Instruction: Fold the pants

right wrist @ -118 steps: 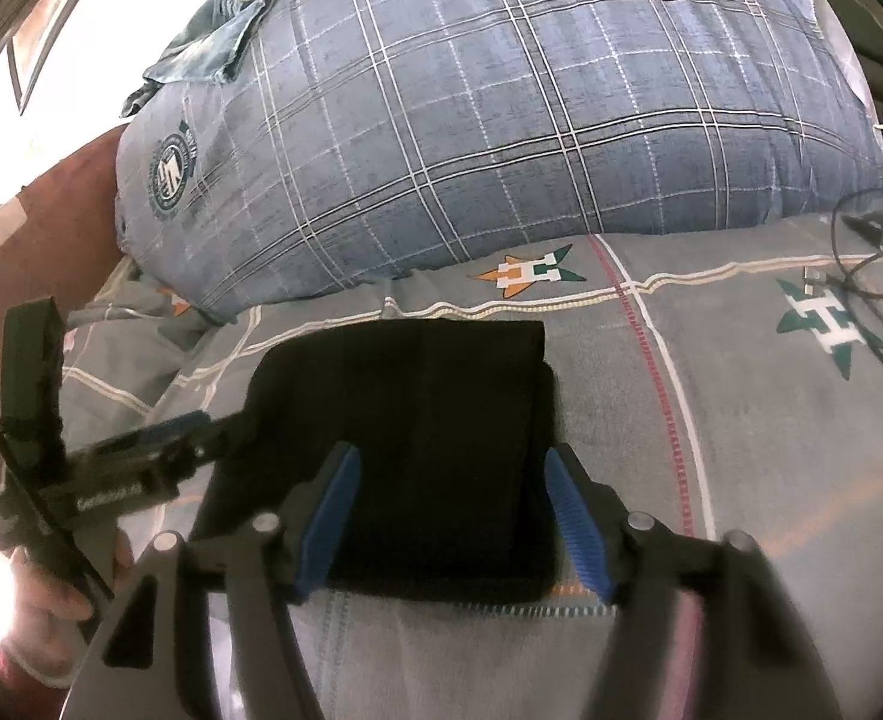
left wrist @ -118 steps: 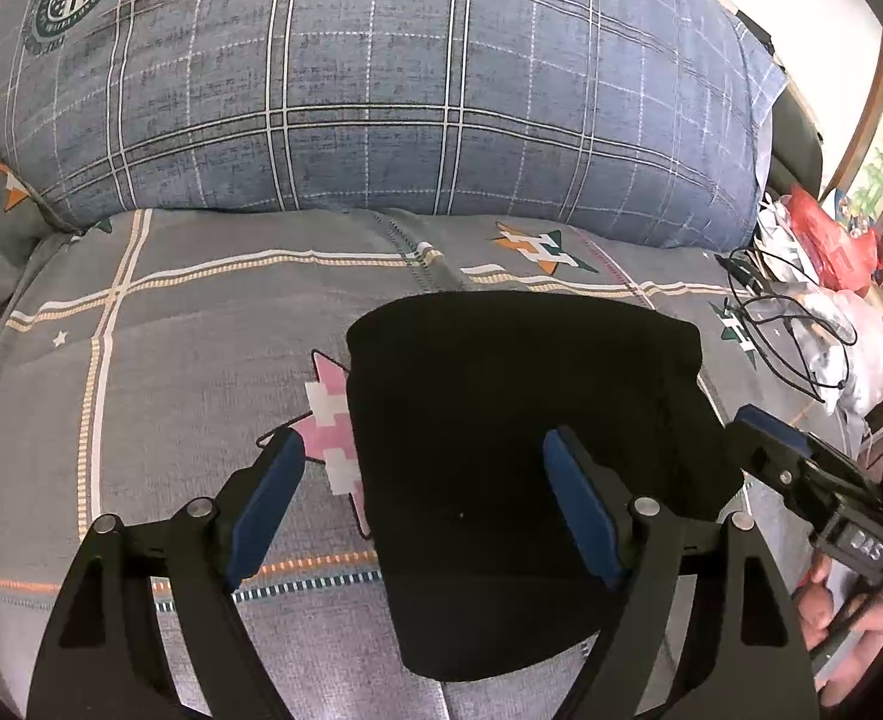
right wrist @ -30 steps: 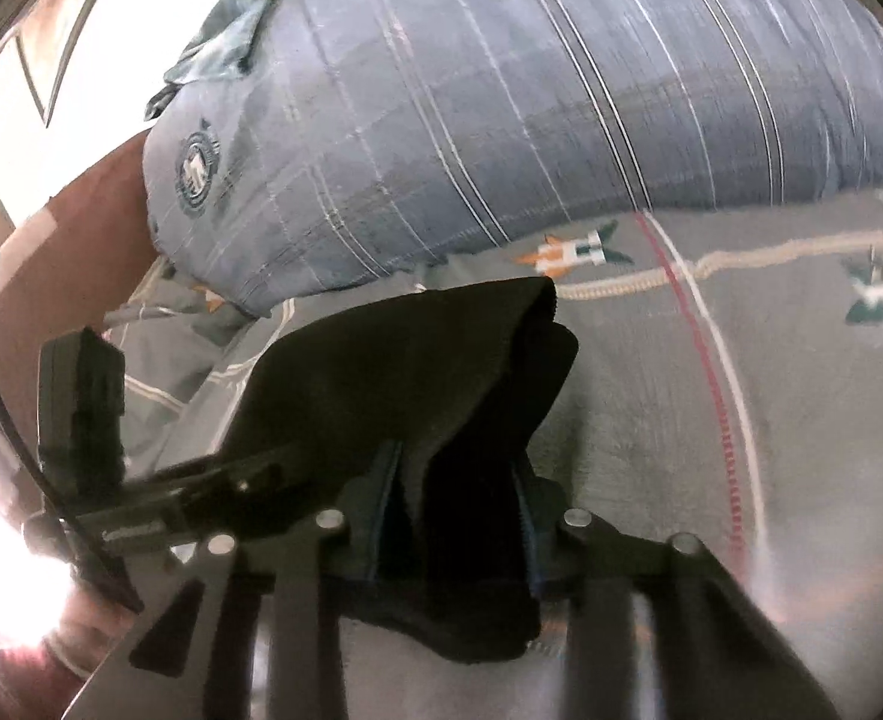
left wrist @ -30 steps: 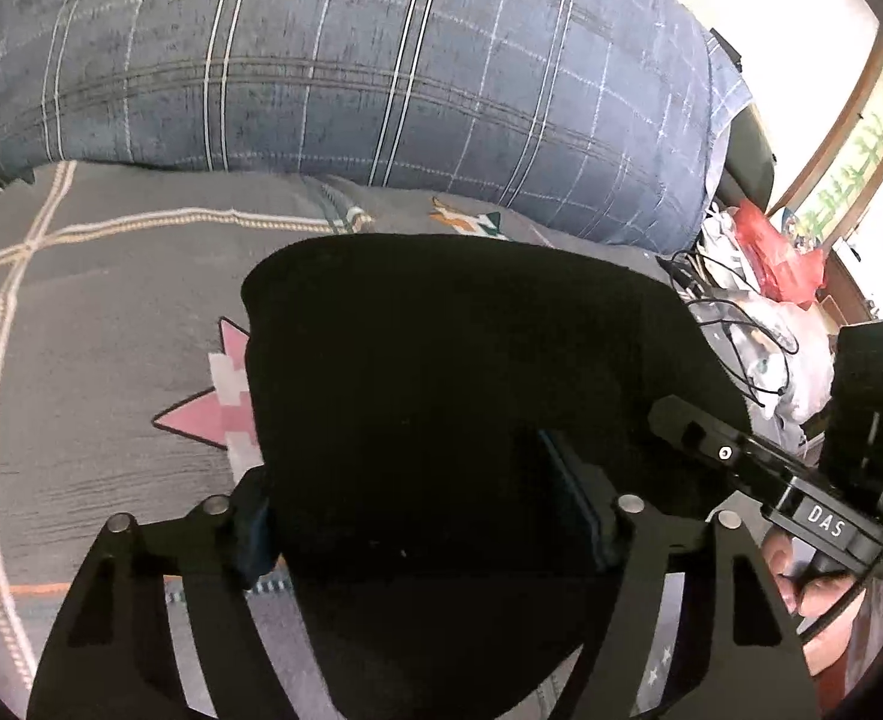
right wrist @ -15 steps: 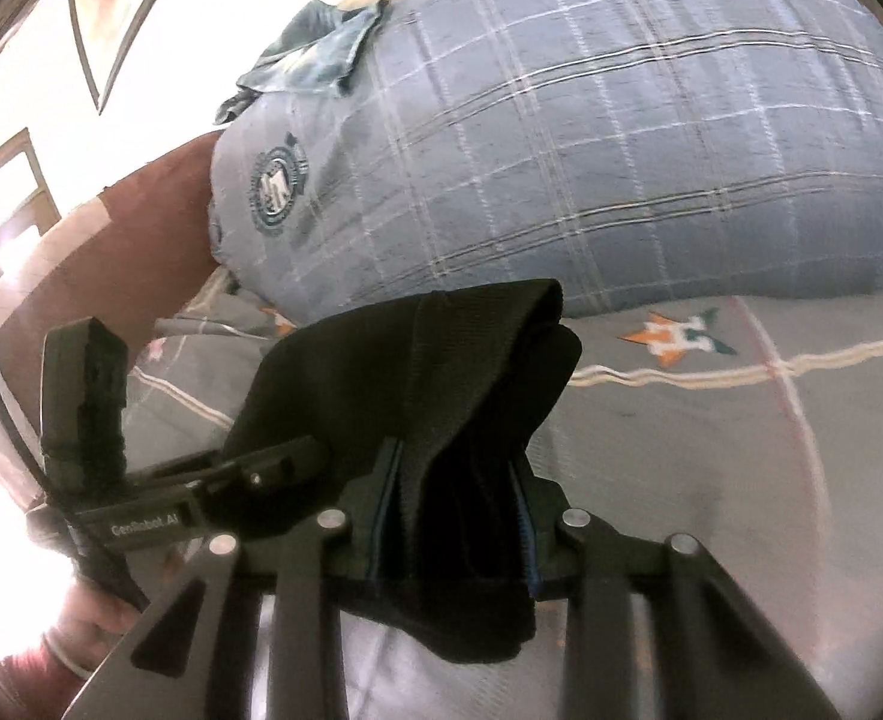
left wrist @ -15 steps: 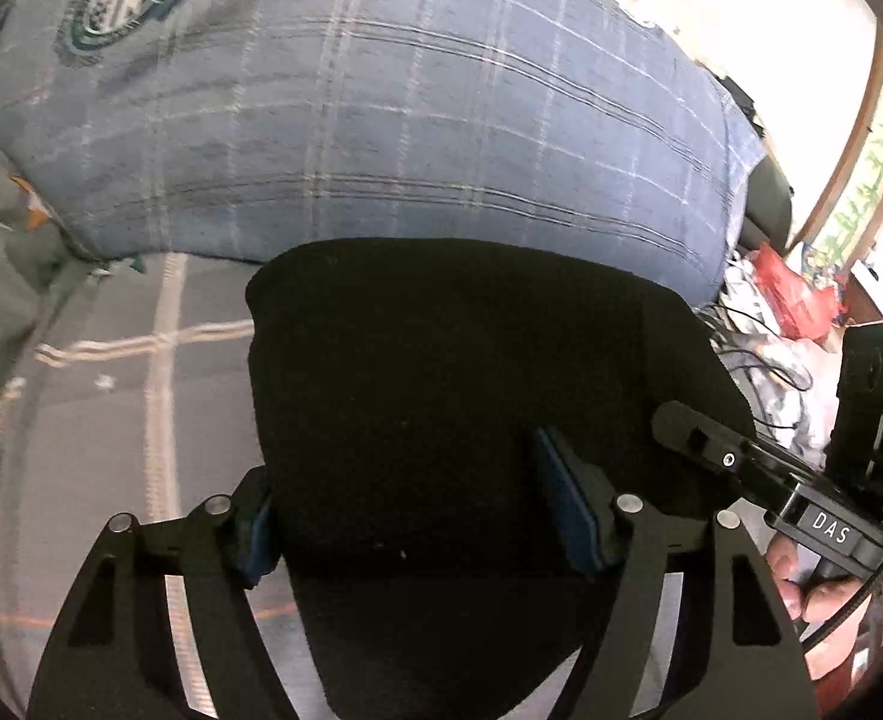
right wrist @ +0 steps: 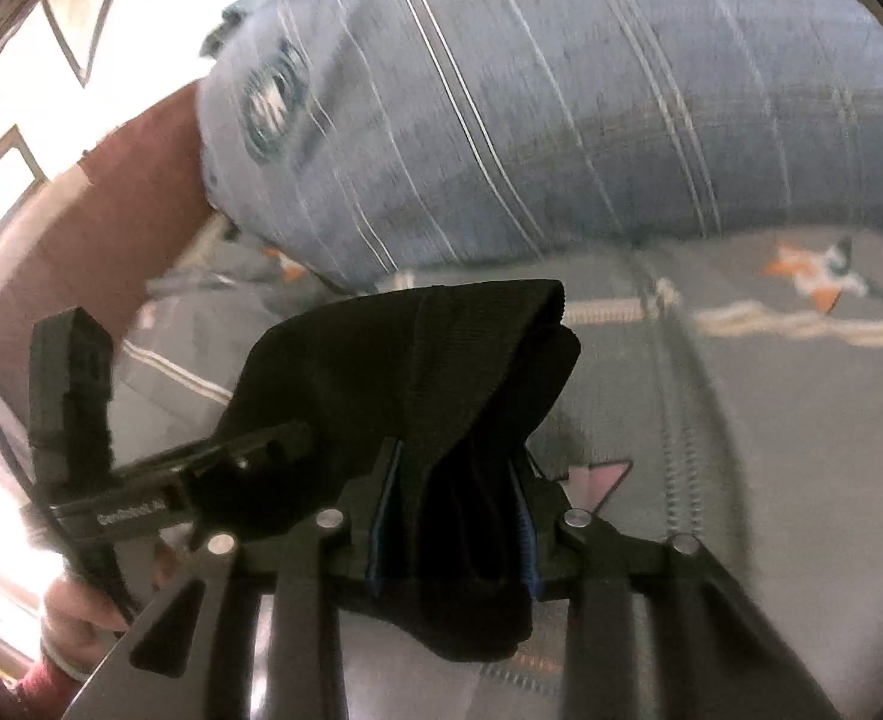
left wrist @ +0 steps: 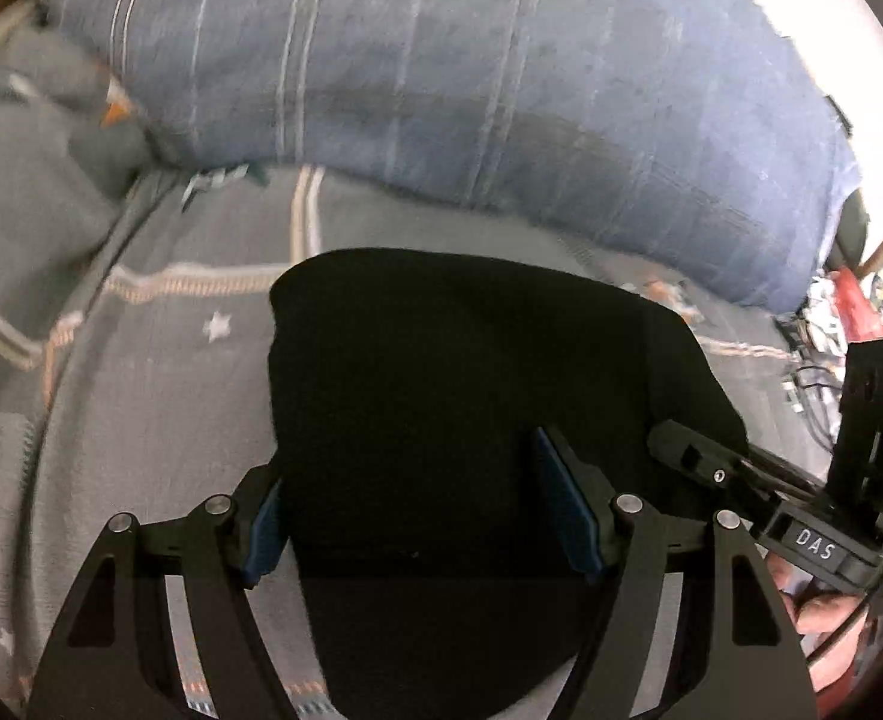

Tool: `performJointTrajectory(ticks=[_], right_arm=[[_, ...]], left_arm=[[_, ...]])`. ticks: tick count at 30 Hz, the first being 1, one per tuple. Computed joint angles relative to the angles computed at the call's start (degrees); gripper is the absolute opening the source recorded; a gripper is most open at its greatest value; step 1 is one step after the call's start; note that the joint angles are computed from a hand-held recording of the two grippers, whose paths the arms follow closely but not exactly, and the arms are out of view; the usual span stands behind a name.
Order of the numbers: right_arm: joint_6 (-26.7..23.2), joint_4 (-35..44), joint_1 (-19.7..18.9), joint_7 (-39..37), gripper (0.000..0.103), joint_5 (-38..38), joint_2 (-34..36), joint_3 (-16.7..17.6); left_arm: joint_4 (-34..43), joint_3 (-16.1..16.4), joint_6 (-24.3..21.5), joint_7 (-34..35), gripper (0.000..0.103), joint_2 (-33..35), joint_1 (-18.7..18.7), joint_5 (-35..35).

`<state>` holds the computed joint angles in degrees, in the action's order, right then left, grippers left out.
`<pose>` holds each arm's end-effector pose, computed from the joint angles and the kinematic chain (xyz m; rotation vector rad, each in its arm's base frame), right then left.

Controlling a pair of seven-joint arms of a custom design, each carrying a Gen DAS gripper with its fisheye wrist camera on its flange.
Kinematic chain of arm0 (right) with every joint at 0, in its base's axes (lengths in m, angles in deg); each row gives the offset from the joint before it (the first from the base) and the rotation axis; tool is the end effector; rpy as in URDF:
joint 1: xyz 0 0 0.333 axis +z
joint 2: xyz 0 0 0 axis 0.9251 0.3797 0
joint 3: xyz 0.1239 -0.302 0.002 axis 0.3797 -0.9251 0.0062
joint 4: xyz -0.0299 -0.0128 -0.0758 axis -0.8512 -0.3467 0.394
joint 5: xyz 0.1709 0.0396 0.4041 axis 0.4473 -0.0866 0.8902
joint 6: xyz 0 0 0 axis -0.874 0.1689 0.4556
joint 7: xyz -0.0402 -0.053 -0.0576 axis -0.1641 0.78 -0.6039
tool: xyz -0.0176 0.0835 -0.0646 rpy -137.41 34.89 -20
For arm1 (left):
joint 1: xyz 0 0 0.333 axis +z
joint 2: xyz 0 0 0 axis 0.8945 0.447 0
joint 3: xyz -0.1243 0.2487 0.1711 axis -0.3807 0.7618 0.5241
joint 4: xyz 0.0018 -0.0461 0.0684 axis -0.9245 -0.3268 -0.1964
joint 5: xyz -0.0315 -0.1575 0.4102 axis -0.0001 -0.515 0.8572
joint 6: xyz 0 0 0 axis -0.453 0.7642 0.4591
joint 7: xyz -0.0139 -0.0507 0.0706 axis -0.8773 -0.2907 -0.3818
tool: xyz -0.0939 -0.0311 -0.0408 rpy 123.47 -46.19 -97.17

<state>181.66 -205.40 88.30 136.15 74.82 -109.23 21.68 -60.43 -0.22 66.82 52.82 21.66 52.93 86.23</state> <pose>0.4955 0.1816 0.5347 -2.0190 1.2503 0.1323 0.4012 -0.1876 0.5279 -2.2832 1.5535 -0.8227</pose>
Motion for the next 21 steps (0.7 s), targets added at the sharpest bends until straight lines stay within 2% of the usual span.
performJointTrajectory(ticks=[1, 3, 5, 7, 11, 14, 18, 21], right_arm=[[2.1, -0.9, 0.0, -0.3, 0.043, 0.1, 0.1, 0.5], [1.7, -0.9, 0.3, -0.9, 0.045, 1.2, 0.2, -0.2], [1.6, -0.4, -0.3, -0.2, 0.045, -0.6, -0.2, 0.2], [4.3, -0.7, -0.6, -0.1, 0.045, -2.7, -1.8, 0.9], [6.0, 0.2, 1.4, -3.4, 0.044, -2.1, -3.4, -0.4], [5.6, 1.8, 2.9, -5.8, 0.041, -0.6, -2.8, -0.8], [6.7, 2.5, 3.3, -6.9, 0.037, -2.7, -0.6, 0.6], [5.7, 3.1, 2.7, -5.0, 0.036, -5.3, 1.9, 1.7]], left_arm=[[-1.2, 0.2, 2.0, -0.1, 0.075, -0.3, -0.1, -0.2], [-1.9, 0.7, 3.3, 0.2, 0.078, -0.5, -0.5, -0.8], [-1.3, 0.3, 1.8, 0.1, 0.078, -0.8, 0.0, -0.4], [-0.1, -0.5, -0.2, -0.1, 0.078, -1.3, 0.8, 0.9], [1.9, -3.4, -2.9, -2.7, 0.078, -2.1, 4.5, 6.5], [3.5, -3.0, -3.4, -3.5, 0.078, -0.7, 5.6, 8.3], [5.5, -2.5, -5.1, -3.4, 0.078, 2.7, 5.7, 9.5], [5.5, -1.7, -3.8, -3.8, 0.08, 4.4, 5.0, 9.1]])
